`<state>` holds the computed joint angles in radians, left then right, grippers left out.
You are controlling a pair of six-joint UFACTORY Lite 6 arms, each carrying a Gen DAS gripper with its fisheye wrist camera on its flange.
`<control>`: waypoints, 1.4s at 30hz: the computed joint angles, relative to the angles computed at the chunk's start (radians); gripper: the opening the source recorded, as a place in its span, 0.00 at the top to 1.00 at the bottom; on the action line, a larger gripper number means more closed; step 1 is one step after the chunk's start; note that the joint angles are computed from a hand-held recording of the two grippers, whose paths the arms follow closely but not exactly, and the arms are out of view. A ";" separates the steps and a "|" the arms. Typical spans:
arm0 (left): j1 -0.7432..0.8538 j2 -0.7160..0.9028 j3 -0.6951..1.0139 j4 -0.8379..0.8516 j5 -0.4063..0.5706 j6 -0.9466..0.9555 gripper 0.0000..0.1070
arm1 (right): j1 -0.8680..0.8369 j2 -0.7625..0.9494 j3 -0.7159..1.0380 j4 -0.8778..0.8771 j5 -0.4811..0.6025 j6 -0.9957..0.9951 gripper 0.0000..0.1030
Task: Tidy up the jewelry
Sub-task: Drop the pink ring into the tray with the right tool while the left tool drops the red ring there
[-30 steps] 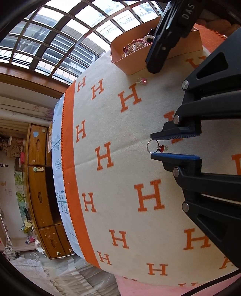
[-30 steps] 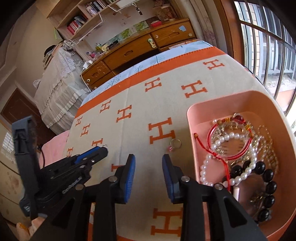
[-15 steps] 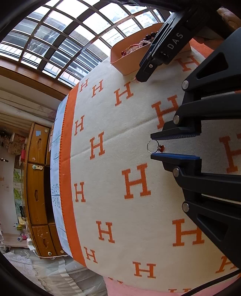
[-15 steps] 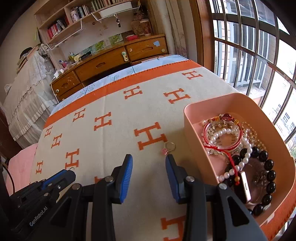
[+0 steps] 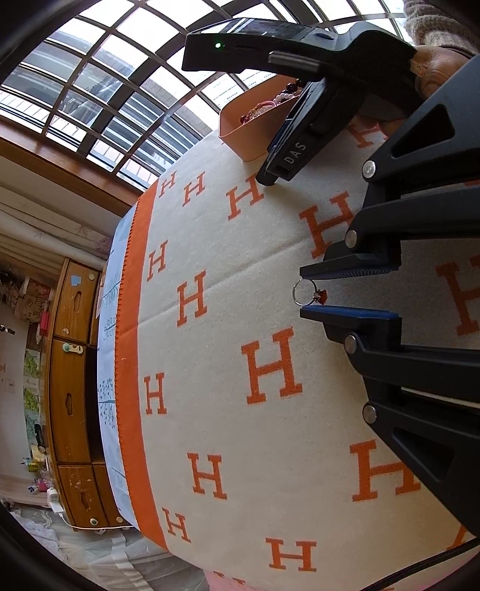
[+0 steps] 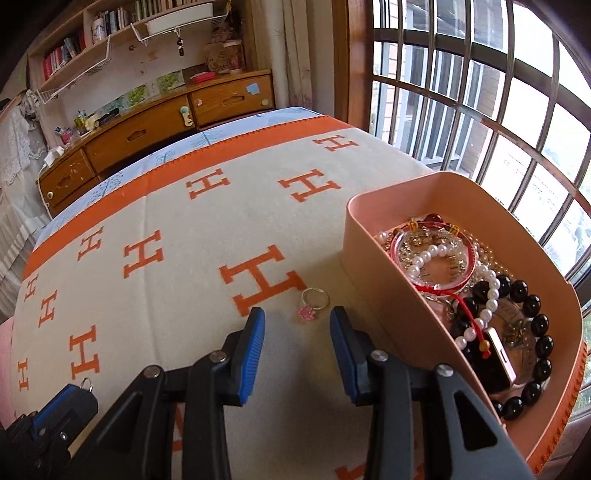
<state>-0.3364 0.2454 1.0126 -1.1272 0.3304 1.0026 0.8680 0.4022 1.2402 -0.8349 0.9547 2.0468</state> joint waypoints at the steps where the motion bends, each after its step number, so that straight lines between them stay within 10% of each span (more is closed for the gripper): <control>1: 0.002 0.002 0.001 -0.012 0.005 0.014 0.89 | -0.009 0.007 0.010 0.006 0.004 -0.016 0.67; 4: 0.010 0.005 0.001 -0.028 0.016 0.031 0.89 | -0.010 0.010 0.014 0.007 0.007 -0.053 0.68; 7: 0.014 -0.008 -0.010 -0.034 0.011 0.035 0.89 | -0.018 -0.037 -0.037 -0.011 -0.052 -0.058 0.90; 18: -0.036 -0.166 -0.083 0.234 -0.040 -0.262 0.89 | 0.105 -0.327 -0.272 -0.233 -0.200 0.067 0.91; 30: -0.339 -0.310 -0.001 0.936 -0.036 -1.071 0.89 | 0.387 -0.847 -0.556 -0.342 0.111 0.090 0.91; 42: -0.652 0.033 0.419 1.338 0.085 -1.562 0.89 | 0.692 -1.543 -0.895 -0.229 0.556 -0.041 0.91</control>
<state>-0.9885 0.2788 1.4315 0.2104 0.4152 -0.5599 1.5603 -1.1410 0.3455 -1.0640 1.5104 2.0060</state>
